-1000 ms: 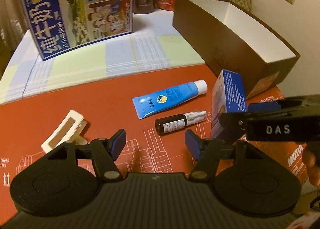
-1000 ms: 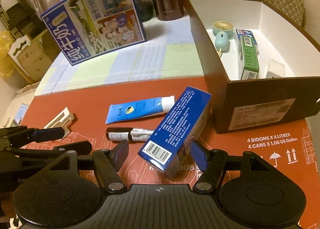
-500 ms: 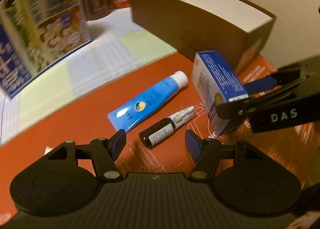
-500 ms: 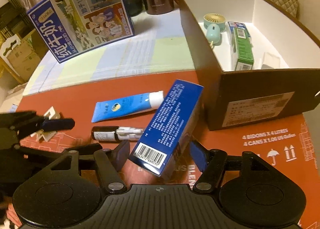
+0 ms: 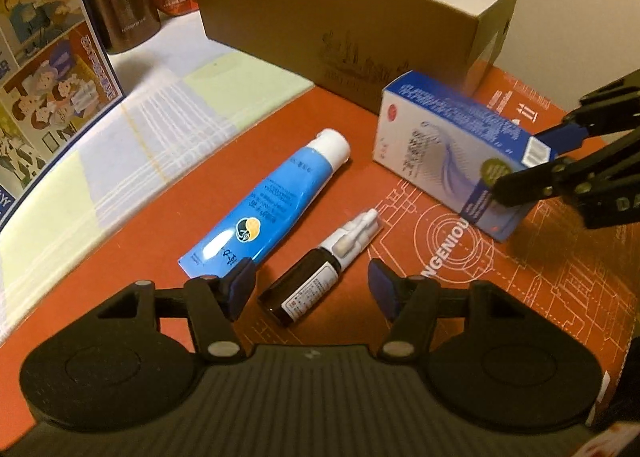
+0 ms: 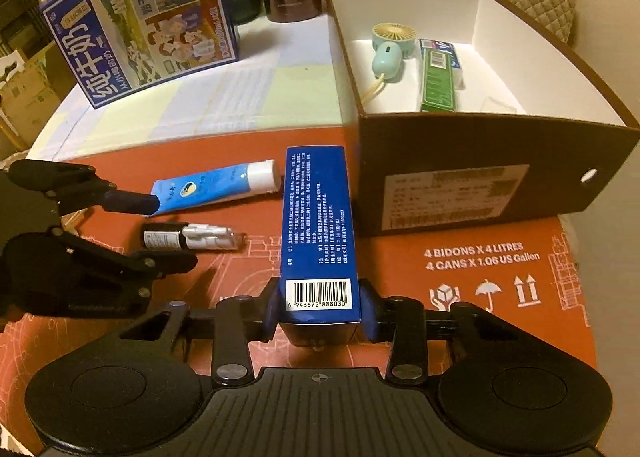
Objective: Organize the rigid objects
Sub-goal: 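Grasp the small brown spray bottle with the left gripper while the right gripper holds the medicine box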
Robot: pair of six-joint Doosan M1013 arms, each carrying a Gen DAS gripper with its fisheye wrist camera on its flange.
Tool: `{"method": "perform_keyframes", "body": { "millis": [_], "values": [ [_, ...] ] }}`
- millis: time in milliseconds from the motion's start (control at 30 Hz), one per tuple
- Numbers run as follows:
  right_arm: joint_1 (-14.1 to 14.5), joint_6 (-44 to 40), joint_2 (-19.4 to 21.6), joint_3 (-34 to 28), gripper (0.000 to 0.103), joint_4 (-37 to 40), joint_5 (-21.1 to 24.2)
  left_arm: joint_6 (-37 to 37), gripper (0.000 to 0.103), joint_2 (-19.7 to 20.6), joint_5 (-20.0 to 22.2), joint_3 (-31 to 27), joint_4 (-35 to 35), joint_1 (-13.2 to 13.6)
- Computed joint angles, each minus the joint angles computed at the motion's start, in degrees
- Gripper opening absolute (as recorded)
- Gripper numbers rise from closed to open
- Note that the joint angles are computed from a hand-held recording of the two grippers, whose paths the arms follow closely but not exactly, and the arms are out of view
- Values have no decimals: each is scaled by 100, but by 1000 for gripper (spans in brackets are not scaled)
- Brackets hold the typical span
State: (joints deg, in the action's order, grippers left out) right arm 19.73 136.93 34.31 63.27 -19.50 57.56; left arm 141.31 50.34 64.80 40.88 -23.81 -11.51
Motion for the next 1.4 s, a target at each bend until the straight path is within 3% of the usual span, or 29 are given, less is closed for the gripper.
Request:
{"method": "perform_keyframes", "body": {
  "millis": [300,433,900,1033,1167,1400],
  "values": [
    [14,-6,-57,67,36,-6,25,-324,39,25,89,-34,125,-24],
    [20,-46,-88,105,36,15,7,-470,20,-26,130,51,42,-6],
    [65,-540,-315,430,36,332,-186,-1385,19,-664,-346,1133,240,-3],
    [57,-720,-301,410,38,466,-208,-1729,20,-615,-225,1023,289,1],
    [43,-793,-212,285,48,405,-130,-1978,20,-508,-104,809,404,-26],
    [-32,-1026,-58,94,48,445,-203,-2011,19,-513,-173,808,660,-108]
  ]
}}
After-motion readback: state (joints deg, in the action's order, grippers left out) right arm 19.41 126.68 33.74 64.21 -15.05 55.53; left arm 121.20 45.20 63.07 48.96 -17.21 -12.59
